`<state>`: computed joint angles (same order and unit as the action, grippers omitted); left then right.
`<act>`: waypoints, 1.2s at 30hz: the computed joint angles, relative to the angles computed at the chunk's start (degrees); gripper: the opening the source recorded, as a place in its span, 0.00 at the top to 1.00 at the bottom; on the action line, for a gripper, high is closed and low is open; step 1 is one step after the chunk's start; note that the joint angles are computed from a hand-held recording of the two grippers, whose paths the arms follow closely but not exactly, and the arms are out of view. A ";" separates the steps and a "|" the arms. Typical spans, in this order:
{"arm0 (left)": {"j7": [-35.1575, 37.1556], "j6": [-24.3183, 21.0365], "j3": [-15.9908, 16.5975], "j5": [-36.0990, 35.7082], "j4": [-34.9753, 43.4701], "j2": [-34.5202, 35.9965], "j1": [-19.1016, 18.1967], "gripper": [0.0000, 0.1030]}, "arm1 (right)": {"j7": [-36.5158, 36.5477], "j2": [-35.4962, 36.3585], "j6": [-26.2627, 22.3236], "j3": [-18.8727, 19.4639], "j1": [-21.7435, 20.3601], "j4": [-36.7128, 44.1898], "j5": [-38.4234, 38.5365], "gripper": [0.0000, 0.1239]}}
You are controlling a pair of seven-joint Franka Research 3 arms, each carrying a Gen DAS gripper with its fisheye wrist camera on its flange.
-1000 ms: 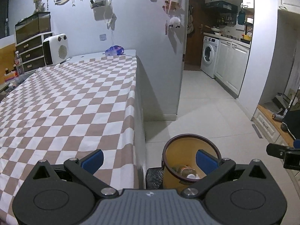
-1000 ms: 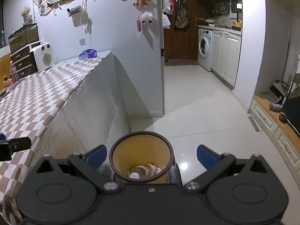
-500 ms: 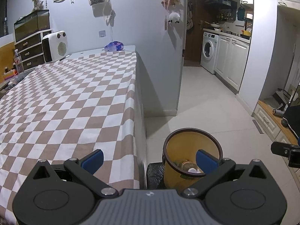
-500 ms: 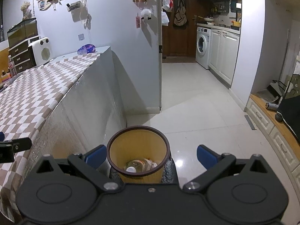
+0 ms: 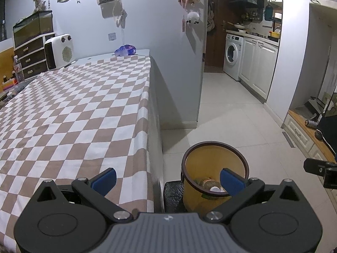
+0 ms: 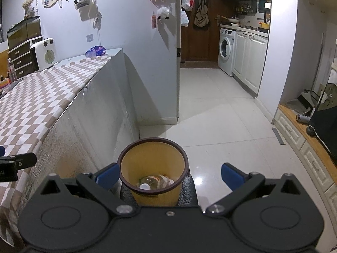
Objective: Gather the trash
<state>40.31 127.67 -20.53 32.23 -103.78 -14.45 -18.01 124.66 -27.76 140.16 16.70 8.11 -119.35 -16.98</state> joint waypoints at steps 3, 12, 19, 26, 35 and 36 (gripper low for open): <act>-0.04 0.00 -0.02 0.06 0.04 0.09 -0.04 0.00 | 0.01 -0.03 -0.08 0.01 -0.01 0.06 -0.14 0.17; -0.23 -0.07 0.00 0.08 0.08 0.14 -0.11 0.00 | -0.27 -0.26 -0.27 -0.18 0.04 -0.03 0.01 0.17; -0.18 0.01 0.03 0.09 0.01 0.10 -0.11 0.00 | -0.32 -0.24 -0.28 -0.15 -0.03 0.01 0.04 0.17; -0.14 0.01 0.05 0.04 0.01 0.09 -0.11 0.00 | -0.53 -0.72 -0.32 -0.30 -0.11 -0.44 0.21 0.17; -0.16 0.01 0.05 0.03 0.00 0.08 -0.12 0.00 | -0.73 -0.70 -0.40 -0.24 -0.22 -0.36 0.40 0.17; -0.17 0.02 0.03 0.05 0.00 0.09 -0.12 0.00 | -0.68 -0.66 -0.40 -0.19 -0.26 -0.31 0.37 0.17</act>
